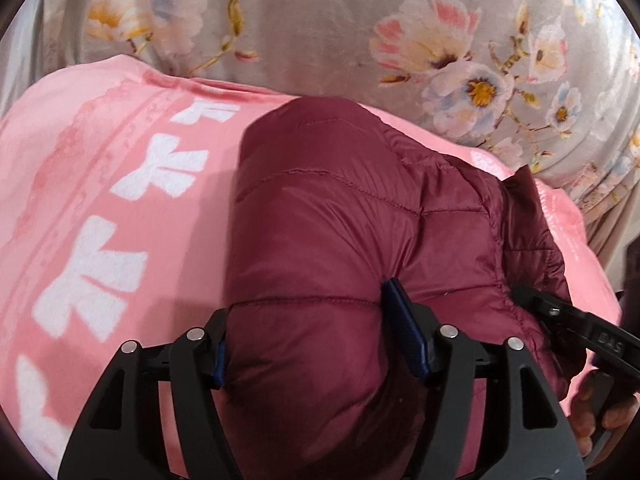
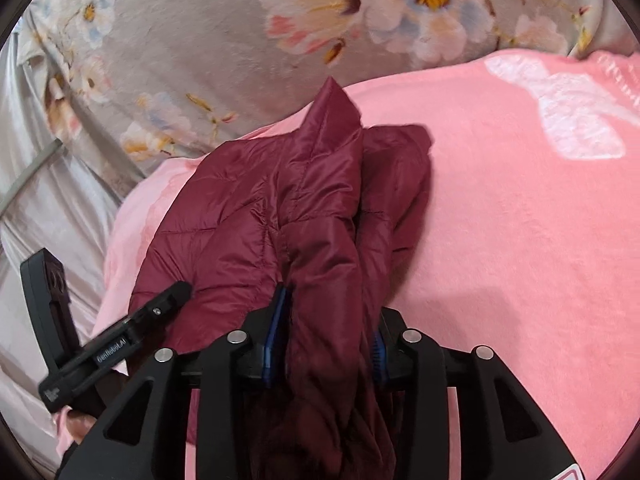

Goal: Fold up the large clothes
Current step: 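Lower the bundle onto the blanket and open both grippers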

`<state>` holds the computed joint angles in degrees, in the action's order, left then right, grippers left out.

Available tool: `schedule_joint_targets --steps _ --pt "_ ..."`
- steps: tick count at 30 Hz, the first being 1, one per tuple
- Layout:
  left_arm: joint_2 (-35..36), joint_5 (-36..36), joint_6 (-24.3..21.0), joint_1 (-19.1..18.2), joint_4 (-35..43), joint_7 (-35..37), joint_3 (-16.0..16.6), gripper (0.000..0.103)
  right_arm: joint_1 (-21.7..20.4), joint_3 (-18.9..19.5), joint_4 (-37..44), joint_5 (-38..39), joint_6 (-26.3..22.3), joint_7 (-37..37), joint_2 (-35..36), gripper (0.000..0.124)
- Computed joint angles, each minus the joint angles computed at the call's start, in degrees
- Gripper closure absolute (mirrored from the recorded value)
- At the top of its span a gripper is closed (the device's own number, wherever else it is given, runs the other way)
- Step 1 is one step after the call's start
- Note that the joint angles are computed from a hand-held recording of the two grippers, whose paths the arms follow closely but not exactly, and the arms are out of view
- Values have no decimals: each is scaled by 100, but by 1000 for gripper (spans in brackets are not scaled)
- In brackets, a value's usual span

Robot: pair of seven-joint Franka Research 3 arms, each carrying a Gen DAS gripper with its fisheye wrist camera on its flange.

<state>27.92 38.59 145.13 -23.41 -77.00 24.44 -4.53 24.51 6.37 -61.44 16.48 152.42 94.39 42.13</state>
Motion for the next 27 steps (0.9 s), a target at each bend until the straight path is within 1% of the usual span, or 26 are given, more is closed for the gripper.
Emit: schedule_joint_targets --steps 2,3,4,5,6,7,8,9,11,12,13,15,19,20,24,27 --pt "-143 25 -391 -101 4 -89 25 41 206 -341 -475 -285 174 332 -389 76" --pt "-212 82 -592 -159 15 -177 35 41 440 -685 -864 -606 359 709 -689 75" --pt "-237 135 -731 -186 57 -202 22 41 570 -865 -1053 -862 442 956 -851 74" --pt "-300 281 -965 -280 99 -252 33 41 651 -963 -1231 -1081 519 1120 -1012 74" --pt "-301 420 -1271 -378 225 -262 31 41 622 -889 -1354 -1175 534 1098 -1155 77" --pt "-234 590 -1725 -528 478 -202 25 41 550 -757 -1387 -1190 505 1010 -1217 87" --pt "-163 667 -1973 -599 661 -133 -5 41 528 -668 -1351 -1249 349 919 -1254 100" --pt "-54 708 -2258 -685 899 -47 -35 41 552 -630 -1287 -1354 179 859 -1255 103" --pt "150 610 -2590 -770 1271 95 -103 41 690 -693 -1184 -1678 -40 871 -1208 112" --pt "236 504 -2700 -786 1396 139 -133 41 878 -873 -1071 -2037 -260 1014 -1135 114" --pt "249 444 -2730 -799 1391 124 -135 41 951 -934 -1012 -2235 -380 1102 -1090 115" --pt "409 244 -2946 -816 1566 157 -151 41 947 -888 -898 -2357 -605 1168 -978 115" --pt "400 76 -2955 -823 1380 -39 -127 39 868 -824 -819 -2410 -878 1274 -855 115" --pt "401 97 -2987 -848 1371 -82 -113 37 832 -793 -869 -2382 -884 1292 -865 115" --pt "518 116 -3127 -902 1514 -96 -91 34 724 -721 -1001 -2295 -839 1303 -862 117" --pt "639 207 -3265 -991 1659 -150 -22 33 738 -736 -1007 -2350 -834 1286 -820 118"
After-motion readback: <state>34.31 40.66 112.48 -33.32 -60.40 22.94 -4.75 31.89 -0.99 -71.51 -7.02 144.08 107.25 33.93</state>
